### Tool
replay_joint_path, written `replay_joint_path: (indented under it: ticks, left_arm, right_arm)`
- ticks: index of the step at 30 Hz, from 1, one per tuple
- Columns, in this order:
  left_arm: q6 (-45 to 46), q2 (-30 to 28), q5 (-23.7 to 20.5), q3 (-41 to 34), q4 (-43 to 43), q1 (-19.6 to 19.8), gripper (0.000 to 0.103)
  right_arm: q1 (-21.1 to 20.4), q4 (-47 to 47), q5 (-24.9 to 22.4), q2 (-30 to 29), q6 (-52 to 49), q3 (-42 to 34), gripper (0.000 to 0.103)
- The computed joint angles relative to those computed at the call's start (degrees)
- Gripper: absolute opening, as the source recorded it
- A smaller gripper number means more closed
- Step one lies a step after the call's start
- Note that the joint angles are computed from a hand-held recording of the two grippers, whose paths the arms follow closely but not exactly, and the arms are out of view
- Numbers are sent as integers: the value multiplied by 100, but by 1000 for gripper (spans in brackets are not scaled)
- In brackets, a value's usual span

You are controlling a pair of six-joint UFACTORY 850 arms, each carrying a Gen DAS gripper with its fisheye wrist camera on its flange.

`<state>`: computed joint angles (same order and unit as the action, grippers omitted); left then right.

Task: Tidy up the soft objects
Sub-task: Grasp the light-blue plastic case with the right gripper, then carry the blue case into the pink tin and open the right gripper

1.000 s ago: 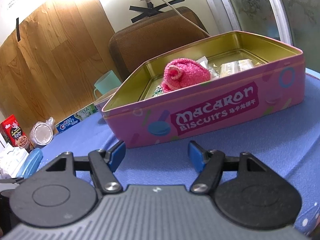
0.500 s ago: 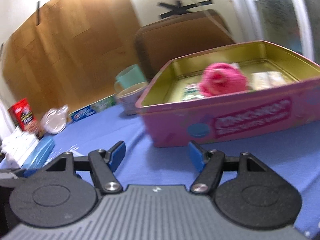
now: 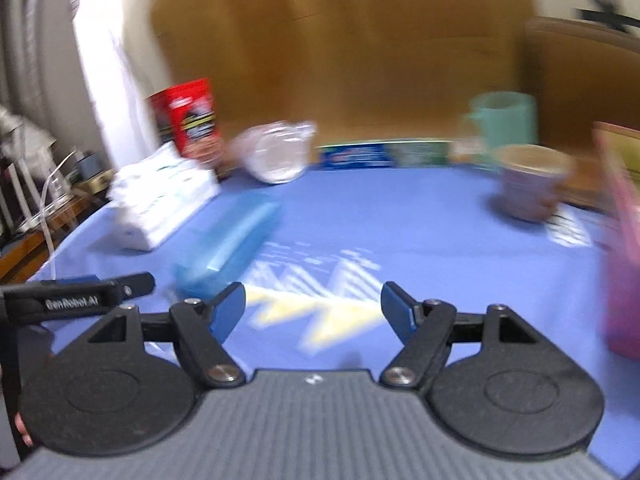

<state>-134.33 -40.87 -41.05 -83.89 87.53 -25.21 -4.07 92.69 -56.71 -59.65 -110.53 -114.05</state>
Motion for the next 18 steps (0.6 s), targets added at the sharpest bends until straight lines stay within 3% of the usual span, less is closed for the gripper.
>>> replay_joint_path:
  ticks: [4, 11, 12, 15, 18]
  left_arm:
    - [-1469, 274, 199, 557, 855, 113, 103]
    - [-2445, 368, 153, 816, 1504, 151, 103]
    - [-2416, 366, 146, 811, 1487, 146, 103]
    - [-2180, 313, 188, 716, 1396, 144, 103]
    - [-1932, 270, 194, 632, 1225, 136, 103]
  right_arm:
    - [396, -208, 197, -90, 150, -377, 77]
    - [826, -1389, 515, -505, 1539, -1254, 81]
    - [844, -1386, 550, -496, 1511, -1192, 78]
    - [842, -1133, 641, -311, 812, -820, 57]
    - [747, -1310, 427, -456, 1060, -1080, 56]
